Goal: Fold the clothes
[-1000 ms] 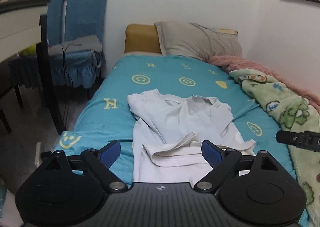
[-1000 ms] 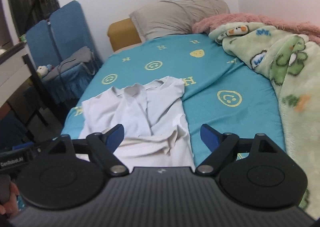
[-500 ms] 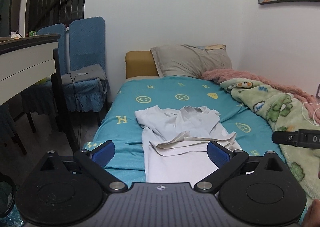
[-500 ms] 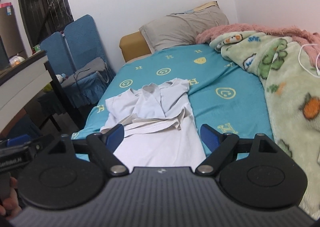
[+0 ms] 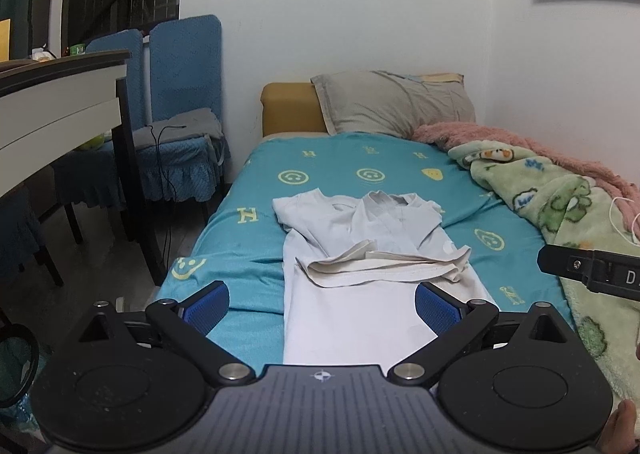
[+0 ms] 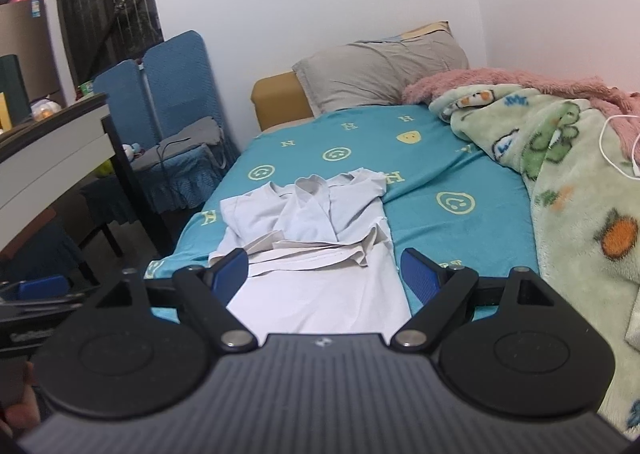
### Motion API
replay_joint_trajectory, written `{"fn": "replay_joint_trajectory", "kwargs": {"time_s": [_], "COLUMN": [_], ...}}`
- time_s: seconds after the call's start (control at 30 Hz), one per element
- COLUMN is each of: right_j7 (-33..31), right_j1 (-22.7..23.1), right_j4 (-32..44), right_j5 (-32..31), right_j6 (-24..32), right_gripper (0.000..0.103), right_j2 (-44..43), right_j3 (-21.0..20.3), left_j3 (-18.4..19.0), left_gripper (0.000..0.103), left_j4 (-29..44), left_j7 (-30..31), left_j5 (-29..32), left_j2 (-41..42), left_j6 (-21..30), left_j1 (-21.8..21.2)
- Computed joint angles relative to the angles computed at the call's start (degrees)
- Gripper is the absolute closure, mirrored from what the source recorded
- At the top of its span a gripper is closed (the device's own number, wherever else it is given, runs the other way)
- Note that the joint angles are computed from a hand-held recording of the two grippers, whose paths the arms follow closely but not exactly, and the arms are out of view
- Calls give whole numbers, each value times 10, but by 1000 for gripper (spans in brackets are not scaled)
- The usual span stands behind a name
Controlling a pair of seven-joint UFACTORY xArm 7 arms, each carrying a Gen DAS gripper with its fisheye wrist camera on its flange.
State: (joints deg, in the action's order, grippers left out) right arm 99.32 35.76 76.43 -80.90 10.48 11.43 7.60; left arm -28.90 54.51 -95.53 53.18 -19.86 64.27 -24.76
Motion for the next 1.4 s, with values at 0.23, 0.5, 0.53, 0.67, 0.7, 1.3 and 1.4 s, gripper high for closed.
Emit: {"fn": "replay_joint_trajectory", "kwargs": {"time_s": [0.23,0.5,0.53,0.67,0.7,1.3,1.4], "right_j7": [33,-6,-9,-43,-54,-277,-356], "right_j1": [-11,-18,-15,-6,-2,16,-43], "right_j4": [-9,-21,-23,-22,-20,21,-16], "right_j5": [-10,70,78,129,139,451,590], "right_j6": [-11,-31,-30,-25,-21,50,3], "right_gripper": [18,18,18,18,18,18,18], "right_j2": [-7,1,2,10,13,81,74], "right_j3": [0,-11,-13,-17,-19,-19,40], "left_j3": [13,45,51,77,85,111,105], "left_gripper": [2,2,2,2,2,4,4], "left_j4": [55,104,100,65,48,-166,-198], "left_j7": [9,21,17,1,-1,56,31], "left_j5": [-31,-78,-87,-140,-159,-361,-367], "left_j2": [48,84,83,67,58,19,14], "left_j6": [25,29,20,-33,-57,-402,-456], "left_j1": [-12,-35,-35,-27,-23,70,87]}}
